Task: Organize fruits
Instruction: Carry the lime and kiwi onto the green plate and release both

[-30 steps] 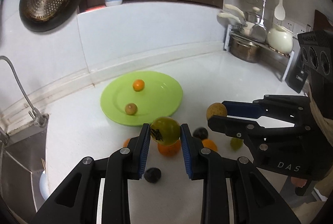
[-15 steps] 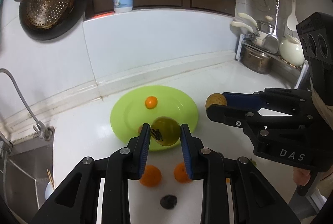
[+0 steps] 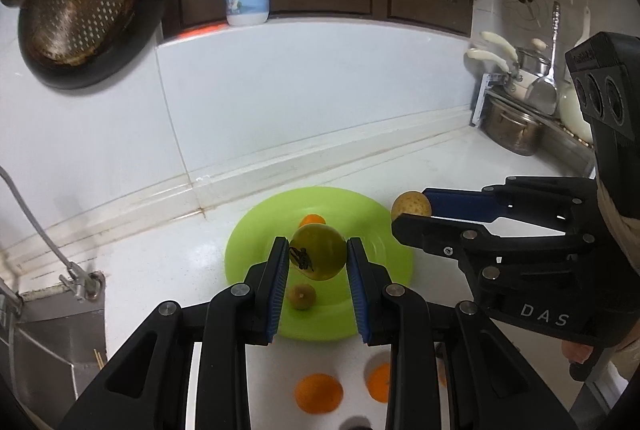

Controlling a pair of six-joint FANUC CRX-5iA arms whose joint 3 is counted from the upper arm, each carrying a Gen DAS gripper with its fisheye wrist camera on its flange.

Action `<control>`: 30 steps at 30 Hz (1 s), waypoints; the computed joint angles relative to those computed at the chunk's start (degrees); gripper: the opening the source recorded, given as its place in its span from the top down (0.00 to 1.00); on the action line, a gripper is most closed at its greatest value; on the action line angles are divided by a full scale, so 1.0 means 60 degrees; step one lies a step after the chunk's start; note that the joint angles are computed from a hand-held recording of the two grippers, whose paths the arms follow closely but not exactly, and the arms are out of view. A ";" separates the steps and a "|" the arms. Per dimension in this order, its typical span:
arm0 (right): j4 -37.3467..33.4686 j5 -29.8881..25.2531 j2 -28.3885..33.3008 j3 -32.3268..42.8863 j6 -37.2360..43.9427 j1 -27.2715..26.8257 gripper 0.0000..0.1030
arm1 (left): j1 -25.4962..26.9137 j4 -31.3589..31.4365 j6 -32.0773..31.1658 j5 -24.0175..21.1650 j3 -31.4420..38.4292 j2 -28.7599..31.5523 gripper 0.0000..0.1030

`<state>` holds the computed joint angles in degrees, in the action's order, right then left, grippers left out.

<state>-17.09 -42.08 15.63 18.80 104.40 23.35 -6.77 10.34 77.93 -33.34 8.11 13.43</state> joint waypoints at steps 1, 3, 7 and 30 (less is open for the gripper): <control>0.0026 -0.0083 0.0119 0.0143 -0.0028 -0.0001 0.71 | 0.0039 0.0020 -0.0001 -0.0132 0.0171 0.0153 0.72; 0.0078 -0.0291 0.0401 0.0482 -0.0157 -0.0011 0.71 | 0.0103 0.0060 0.0015 -0.0281 0.0427 0.0417 0.72; 0.0279 -0.0739 0.1024 0.1189 -0.0416 -0.0033 0.71 | 0.0136 -0.0135 0.0244 -0.0633 0.1016 0.0925 0.72; 0.0982 -0.3412 0.4061 0.4657 -0.1145 -0.0164 0.71 | 0.0233 -0.0412 0.0773 -0.3538 0.4484 0.3863 0.72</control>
<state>-11.20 -62.55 39.99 46.75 97.53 22.37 -5.37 7.87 82.57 -54.58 35.01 36.61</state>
